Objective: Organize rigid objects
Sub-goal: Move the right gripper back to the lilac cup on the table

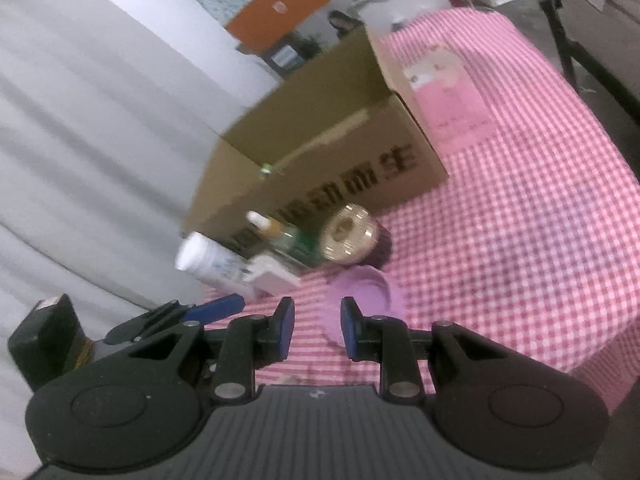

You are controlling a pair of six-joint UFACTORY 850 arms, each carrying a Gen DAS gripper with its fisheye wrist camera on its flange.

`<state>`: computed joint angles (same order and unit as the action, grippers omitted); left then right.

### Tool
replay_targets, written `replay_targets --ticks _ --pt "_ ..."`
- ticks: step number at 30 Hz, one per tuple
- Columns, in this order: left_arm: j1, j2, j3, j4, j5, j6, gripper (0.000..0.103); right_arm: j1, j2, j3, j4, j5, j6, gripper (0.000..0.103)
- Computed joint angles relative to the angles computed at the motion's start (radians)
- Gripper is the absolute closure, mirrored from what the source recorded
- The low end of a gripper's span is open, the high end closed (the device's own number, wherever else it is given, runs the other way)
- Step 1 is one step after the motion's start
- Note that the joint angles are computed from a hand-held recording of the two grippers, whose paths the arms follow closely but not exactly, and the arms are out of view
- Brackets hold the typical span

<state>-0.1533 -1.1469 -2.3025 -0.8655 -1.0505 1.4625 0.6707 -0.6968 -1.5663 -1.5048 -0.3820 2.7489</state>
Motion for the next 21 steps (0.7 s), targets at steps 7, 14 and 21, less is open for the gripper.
replay_targets --ticks 7,14,21 --pt "-0.022 -0.012 -0.008 0.071 -0.010 0.037 0.026 -0.013 -0.088 -0.120 0.335 -0.033 -0.397 0.076" --pt "-0.046 -0.027 -0.028 0.134 0.002 0.043 0.033 -0.032 -0.150 -0.204 0.512 -0.058 -0.633 0.078" --pt "-0.057 -0.037 -0.038 0.159 -0.009 0.041 0.045 -0.039 -0.184 -0.243 0.562 -0.072 -0.739 0.084"
